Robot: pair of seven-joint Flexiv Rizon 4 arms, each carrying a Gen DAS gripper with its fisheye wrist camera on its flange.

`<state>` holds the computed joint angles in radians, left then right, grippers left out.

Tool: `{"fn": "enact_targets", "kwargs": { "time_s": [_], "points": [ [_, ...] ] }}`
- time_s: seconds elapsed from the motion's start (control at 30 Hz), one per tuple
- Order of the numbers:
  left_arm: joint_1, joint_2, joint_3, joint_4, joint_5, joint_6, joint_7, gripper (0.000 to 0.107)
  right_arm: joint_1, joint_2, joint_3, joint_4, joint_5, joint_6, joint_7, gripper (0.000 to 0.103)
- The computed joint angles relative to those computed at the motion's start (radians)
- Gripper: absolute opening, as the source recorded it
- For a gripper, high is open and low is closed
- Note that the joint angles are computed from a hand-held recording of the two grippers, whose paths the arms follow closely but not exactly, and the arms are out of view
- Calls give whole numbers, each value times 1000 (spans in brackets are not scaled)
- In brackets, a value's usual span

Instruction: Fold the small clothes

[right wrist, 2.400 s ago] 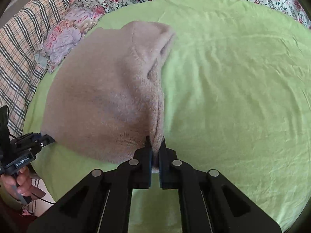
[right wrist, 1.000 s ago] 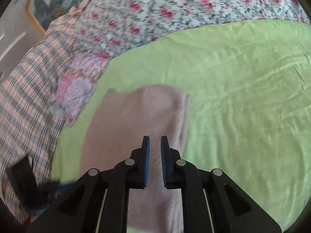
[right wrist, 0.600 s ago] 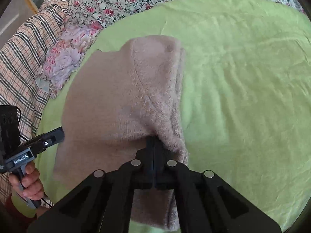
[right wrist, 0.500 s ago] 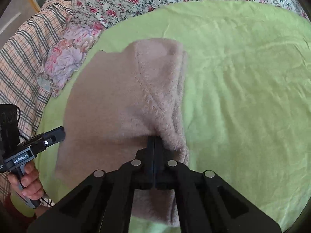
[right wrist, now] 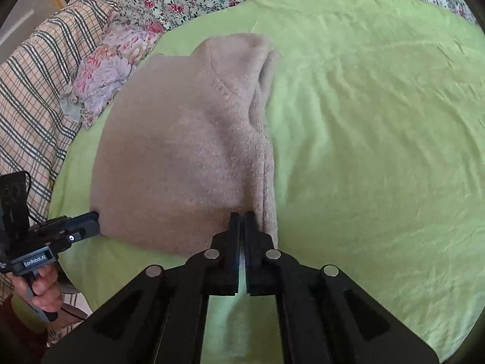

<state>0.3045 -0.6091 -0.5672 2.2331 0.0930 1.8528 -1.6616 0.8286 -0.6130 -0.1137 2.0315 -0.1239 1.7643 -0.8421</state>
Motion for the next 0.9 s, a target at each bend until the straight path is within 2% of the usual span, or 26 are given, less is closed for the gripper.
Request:
{"fn": "enact_targets", "kwargs": {
  "time_s": [0.1,0.23,0.3,0.33,0.37,0.4,0.43,0.47,0.53,0.63,0.73,0.77,0.83,0.9],
  "points": [
    [0,8,-2,6,0,-7,2,21,-32,-1,38,3,9,13,9,3],
    [85,22,-80,33,17,-9,-12,23,-68,25,82,11,10,6,17,4],
    [120,29,-113,32,25,-4,-15,31,-67,38,72,11,9,23,13,5],
    [140,32,-130,28,27,-5,-19,34,-69,42,64,2,10,30,11,7],
    [163,28,-152,17,26,-8,-23,41,-87,41,75,-11,7,31,9,9],
    [184,21,-171,5,25,-13,-26,46,-115,36,95,-29,2,29,7,21],
    [193,15,-176,-13,17,-18,-30,47,-128,29,94,-54,0,26,9,34],
    [193,12,-172,-35,4,-30,-34,47,-118,23,75,-70,4,25,12,36],
    [207,-6,-183,-74,-13,-52,-27,47,-148,0,91,-122,-6,14,16,36],
    [203,-37,-176,-140,-58,-95,-13,47,-255,-56,188,-229,-44,-23,18,36],
    [208,-90,-188,-214,-106,-149,30,54,-351,-122,285,-333,-78,-65,12,36],
    [201,-111,-186,-247,-126,-172,47,56,-402,-157,344,-383,-91,-88,3,36],
    [216,-174,-219,-318,-172,-236,87,57,-460,-216,415,-469,-103,-141,-12,36],
    [226,-234,-252,-385,-217,-286,123,63,-493,-261,462,-534,-101,-173,-35,37]
  ]
}}
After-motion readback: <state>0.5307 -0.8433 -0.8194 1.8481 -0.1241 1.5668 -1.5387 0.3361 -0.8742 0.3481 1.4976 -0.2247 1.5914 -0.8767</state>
